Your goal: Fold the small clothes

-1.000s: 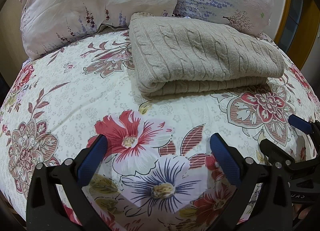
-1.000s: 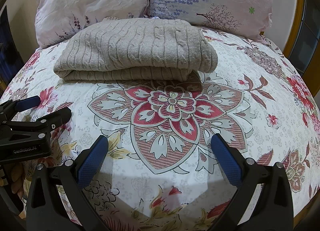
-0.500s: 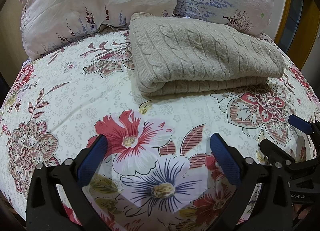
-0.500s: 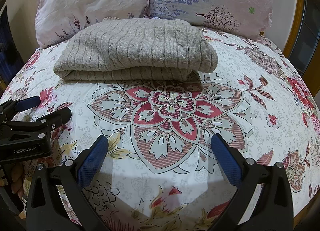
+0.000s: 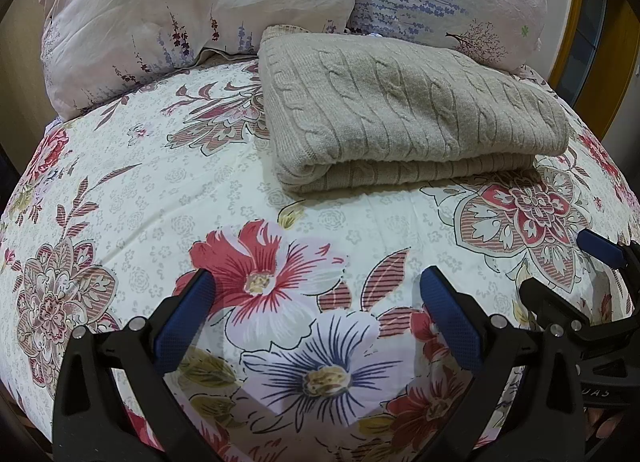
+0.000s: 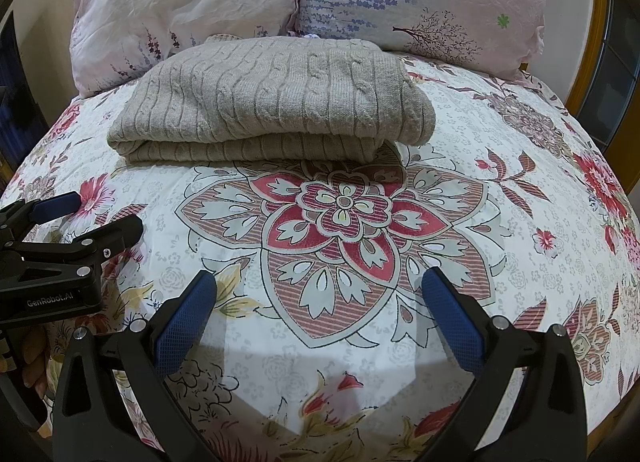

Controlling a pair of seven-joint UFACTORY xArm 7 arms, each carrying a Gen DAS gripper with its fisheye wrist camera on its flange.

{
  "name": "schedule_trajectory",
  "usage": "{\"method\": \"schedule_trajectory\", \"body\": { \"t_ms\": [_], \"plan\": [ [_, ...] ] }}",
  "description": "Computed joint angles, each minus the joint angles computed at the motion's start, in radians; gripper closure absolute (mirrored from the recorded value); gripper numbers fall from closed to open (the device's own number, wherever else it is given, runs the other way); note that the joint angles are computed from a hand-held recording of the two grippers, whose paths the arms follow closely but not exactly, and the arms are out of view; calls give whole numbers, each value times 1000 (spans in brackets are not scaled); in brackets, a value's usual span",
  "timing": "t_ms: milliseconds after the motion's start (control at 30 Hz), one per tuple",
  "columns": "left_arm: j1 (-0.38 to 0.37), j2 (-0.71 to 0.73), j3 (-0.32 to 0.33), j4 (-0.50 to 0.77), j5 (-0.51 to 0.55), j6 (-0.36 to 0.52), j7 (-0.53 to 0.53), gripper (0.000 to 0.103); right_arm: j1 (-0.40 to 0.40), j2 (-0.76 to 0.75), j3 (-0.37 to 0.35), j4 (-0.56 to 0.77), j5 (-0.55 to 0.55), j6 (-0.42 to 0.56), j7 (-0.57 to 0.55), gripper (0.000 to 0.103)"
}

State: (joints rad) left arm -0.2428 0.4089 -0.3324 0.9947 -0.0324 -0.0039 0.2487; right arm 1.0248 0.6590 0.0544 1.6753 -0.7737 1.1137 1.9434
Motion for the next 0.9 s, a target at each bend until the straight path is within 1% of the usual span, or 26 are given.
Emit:
{"method": "schedule_trajectory", "body": {
  "t_ms": [667,733,900],
  "plan": [
    [0,0,1,0,3,0,-4,2,2,2,-1,1,0,1,2,1],
    [11,0,-10,-1,1,0,0,2,2,2,-1,1,0,1,3,1],
    [-2,-1,1,1,2,2,-5,2,2,3,-1,2,0,2,3,1]
  ]
}}
